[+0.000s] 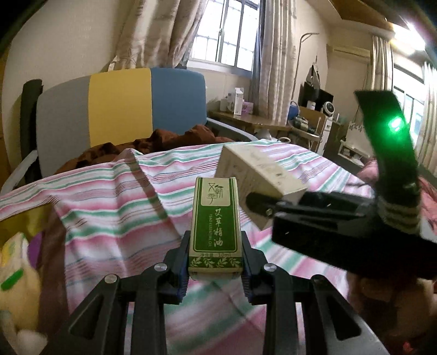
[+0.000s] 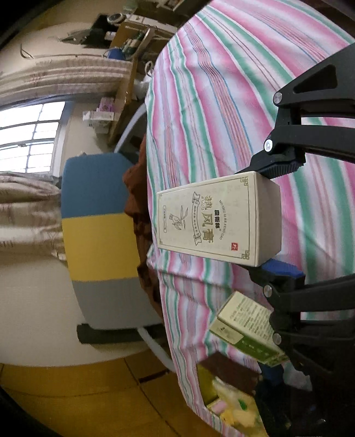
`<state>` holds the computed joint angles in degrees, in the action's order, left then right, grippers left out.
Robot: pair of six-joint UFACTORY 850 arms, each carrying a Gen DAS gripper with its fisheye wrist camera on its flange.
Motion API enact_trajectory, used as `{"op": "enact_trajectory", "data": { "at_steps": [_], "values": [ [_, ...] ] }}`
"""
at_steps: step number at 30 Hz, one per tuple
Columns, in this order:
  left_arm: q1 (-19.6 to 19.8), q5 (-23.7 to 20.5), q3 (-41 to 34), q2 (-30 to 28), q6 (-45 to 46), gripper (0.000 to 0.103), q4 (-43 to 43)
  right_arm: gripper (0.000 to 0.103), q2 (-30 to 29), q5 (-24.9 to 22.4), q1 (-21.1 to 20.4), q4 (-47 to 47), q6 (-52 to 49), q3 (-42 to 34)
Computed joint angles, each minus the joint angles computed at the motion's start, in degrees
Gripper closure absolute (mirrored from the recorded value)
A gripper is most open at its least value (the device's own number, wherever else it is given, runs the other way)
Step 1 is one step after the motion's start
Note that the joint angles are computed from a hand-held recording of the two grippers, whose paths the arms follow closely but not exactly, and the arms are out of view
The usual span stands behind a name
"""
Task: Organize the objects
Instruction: 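Carry the green box and cream box toward the gold tray with both tools, then lower both boxes into the tray and open both tools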
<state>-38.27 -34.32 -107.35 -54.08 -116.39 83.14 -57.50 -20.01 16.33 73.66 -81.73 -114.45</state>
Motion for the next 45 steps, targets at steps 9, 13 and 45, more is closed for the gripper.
{"op": "enact_trajectory", "data": {
  "at_steps": [9, 13, 45],
  "values": [
    [-2.19, -3.37, 18.2, 11.79, -18.08, 0.073, 9.69, 0.052, 6.61, -5.35, 1.99, 7.05, -6.44, 11.59],
    [-2.71, -7.15, 25.88, 16.81, -24.93, 0.073, 11.18, 0.052, 8.33, -7.08, 3.65, 7.66, -8.63, 13.92],
    [8.8, -4.63, 51.98, 32.79, -35.05, 0.042, -1.59, 0.052, -13.79, -17.22, 17.61, -41.53, 33.46, -28.18]
  ]
}}
